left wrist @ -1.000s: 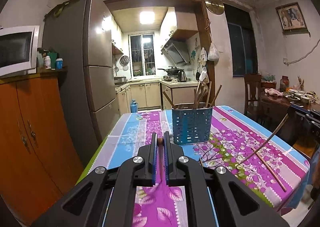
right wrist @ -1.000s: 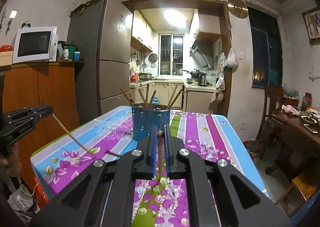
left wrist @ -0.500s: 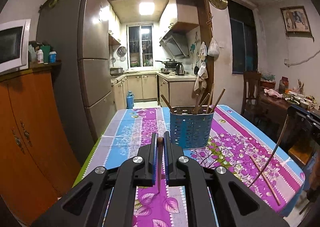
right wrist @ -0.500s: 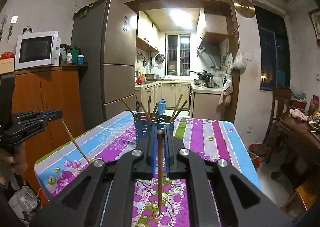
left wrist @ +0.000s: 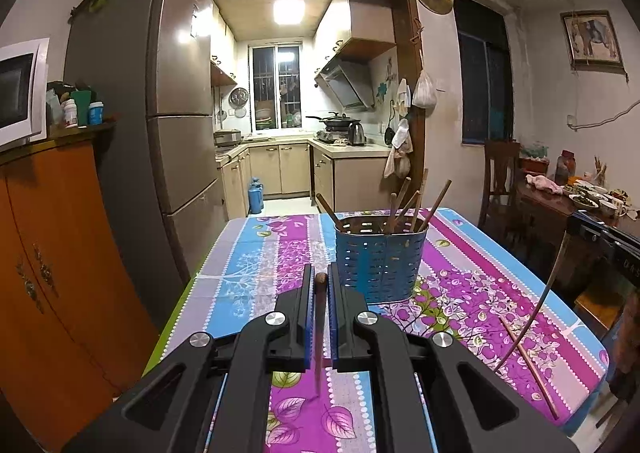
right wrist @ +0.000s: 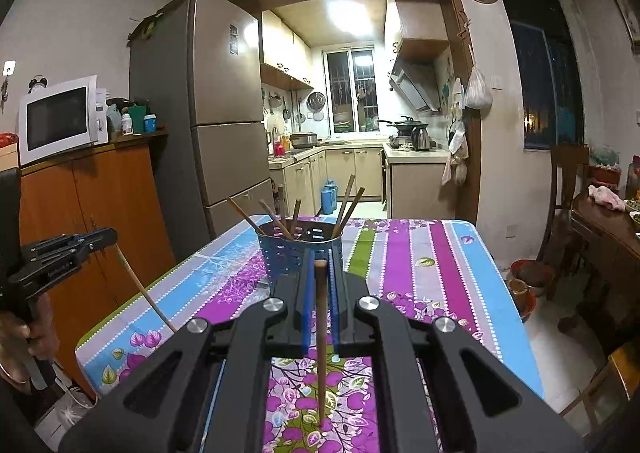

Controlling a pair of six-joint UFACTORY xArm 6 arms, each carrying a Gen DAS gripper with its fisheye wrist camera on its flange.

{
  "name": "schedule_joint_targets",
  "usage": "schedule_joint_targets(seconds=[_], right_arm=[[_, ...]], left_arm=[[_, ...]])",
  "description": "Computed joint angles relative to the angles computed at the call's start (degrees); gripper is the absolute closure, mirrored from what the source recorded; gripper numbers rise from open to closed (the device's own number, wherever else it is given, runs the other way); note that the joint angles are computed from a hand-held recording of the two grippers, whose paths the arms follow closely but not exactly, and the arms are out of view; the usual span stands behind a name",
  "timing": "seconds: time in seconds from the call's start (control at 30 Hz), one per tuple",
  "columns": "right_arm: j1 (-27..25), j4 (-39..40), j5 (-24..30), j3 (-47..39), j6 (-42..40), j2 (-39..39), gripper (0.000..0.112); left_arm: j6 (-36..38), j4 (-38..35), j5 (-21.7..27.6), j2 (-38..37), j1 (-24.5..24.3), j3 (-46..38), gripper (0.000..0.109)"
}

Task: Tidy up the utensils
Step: 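Lift both chopsticks upright and carry them above the blue mesh holder, then open the left tool over the holder while the right tool holds its chopstick above it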

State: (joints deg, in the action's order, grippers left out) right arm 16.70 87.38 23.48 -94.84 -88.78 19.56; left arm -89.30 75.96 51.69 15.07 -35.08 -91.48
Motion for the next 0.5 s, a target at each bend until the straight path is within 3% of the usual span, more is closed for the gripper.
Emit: schedule_joint_targets(seconds=[0.5], right_arm=[[0.3,2.0,1.1,-2.2,-3.0,0.1,0.107]], left_arm=[[3.4,0.3,-0.7,1.6,0.9,-4.3,0.101]])
